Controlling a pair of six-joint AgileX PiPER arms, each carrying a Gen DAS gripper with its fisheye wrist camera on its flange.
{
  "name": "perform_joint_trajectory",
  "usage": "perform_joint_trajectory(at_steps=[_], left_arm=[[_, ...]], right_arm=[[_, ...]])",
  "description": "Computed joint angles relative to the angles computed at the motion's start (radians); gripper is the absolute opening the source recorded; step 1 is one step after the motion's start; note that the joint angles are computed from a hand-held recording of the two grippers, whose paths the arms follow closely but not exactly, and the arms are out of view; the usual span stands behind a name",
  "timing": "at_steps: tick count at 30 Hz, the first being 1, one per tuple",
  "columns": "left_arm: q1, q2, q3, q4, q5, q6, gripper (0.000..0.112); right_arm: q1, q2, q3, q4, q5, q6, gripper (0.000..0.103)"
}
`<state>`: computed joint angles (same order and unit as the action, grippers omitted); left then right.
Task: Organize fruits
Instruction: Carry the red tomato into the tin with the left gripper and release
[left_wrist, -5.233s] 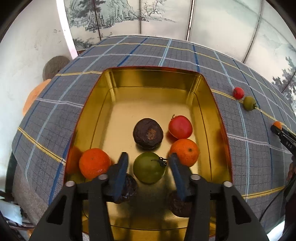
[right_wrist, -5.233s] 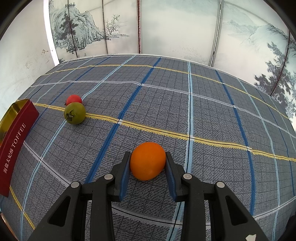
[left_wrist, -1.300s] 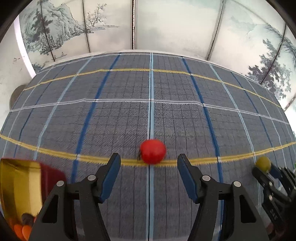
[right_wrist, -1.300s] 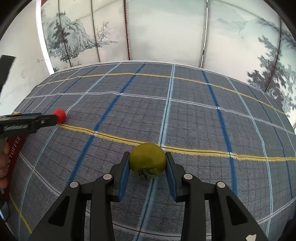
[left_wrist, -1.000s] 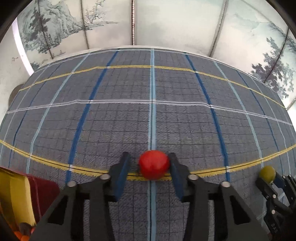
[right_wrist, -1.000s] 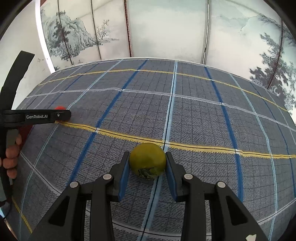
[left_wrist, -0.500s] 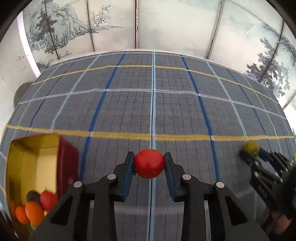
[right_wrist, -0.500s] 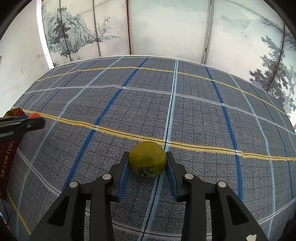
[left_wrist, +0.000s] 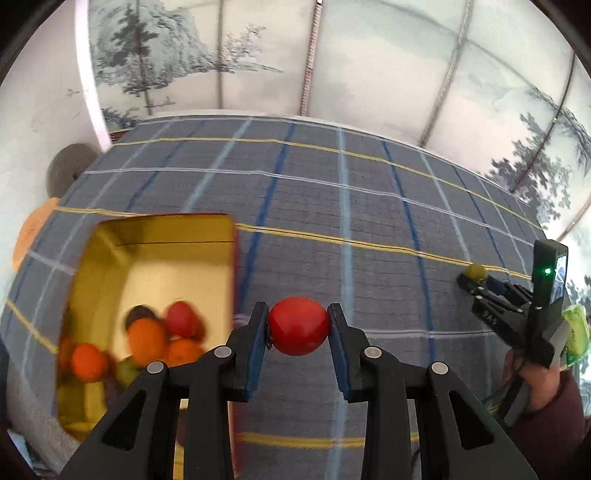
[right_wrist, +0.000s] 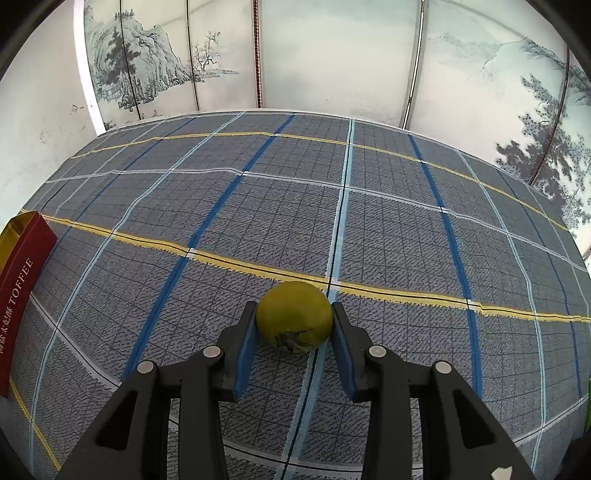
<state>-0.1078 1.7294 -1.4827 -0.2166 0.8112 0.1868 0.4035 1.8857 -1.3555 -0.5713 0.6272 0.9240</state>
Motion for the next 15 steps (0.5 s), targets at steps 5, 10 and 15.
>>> perform_joint_trajectory(at_steps=[5,10,15], left_arm=[[0.099,-0.028,0.055,0.023,-0.015,0.027,0.033],[0.202,-0.014,0.067,0.014,-0.004,0.045,0.033],[0.263,-0.004,0.082,0.01,-0.002,0.073,0.033]], right_arm=[[-0.001,0.0,0.001,0.0,0.0,0.0,0.035],[-0.001,0.0,0.0,-0.001,0.001,-0.001,0.035],[-0.002,0.0,0.0,-0.001,0.002,-0.002,0.035]])
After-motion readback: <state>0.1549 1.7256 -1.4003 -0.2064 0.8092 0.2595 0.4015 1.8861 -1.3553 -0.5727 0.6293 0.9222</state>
